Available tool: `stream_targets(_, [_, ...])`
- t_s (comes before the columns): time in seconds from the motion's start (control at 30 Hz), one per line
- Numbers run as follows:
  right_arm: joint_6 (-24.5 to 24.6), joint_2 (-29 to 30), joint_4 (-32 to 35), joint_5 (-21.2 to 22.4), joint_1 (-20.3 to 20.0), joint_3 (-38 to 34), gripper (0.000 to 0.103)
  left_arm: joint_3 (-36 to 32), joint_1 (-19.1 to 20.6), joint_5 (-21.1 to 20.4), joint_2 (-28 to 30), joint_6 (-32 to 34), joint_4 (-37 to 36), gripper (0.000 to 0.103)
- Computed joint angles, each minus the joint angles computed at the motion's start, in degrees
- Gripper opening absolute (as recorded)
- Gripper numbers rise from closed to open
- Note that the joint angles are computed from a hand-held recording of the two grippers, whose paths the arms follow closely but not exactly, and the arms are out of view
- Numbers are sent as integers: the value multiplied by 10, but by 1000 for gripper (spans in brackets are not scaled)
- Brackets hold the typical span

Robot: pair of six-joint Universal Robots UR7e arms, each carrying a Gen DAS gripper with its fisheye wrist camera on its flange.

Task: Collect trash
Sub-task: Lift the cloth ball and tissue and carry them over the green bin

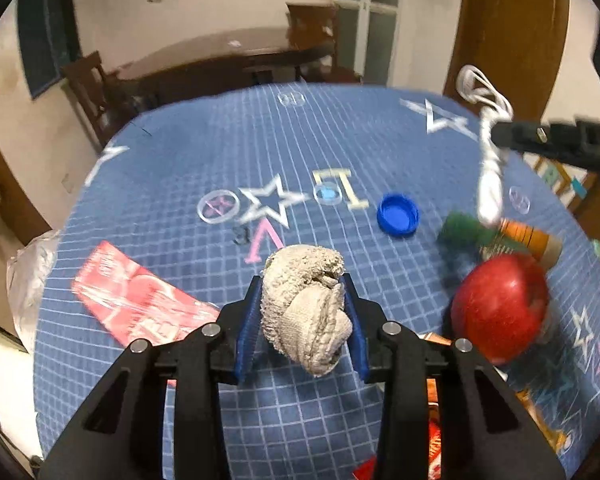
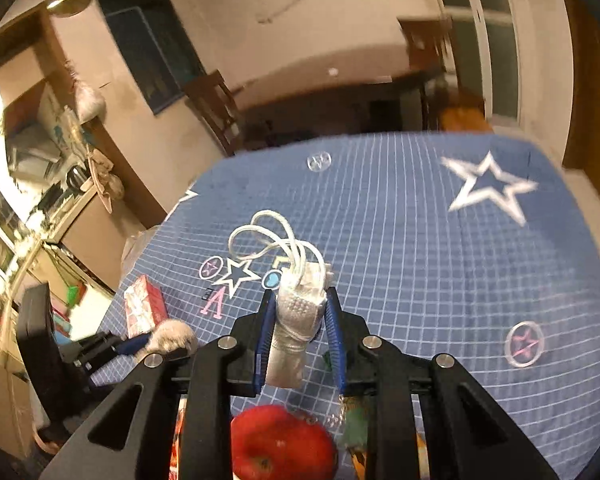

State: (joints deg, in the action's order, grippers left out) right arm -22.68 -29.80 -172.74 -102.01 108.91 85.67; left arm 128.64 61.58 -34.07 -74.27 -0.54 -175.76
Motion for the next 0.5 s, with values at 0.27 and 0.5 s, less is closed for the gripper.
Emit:
stream_targets(0.27, [-68, -75, -192, -20, 29, 166, 26, 70, -92, 55, -7, 22, -156, 36])
stream_targets(0.5, [-112, -111, -374, -54, 53, 294, 26, 117, -178, 97, 23, 12, -254, 36])
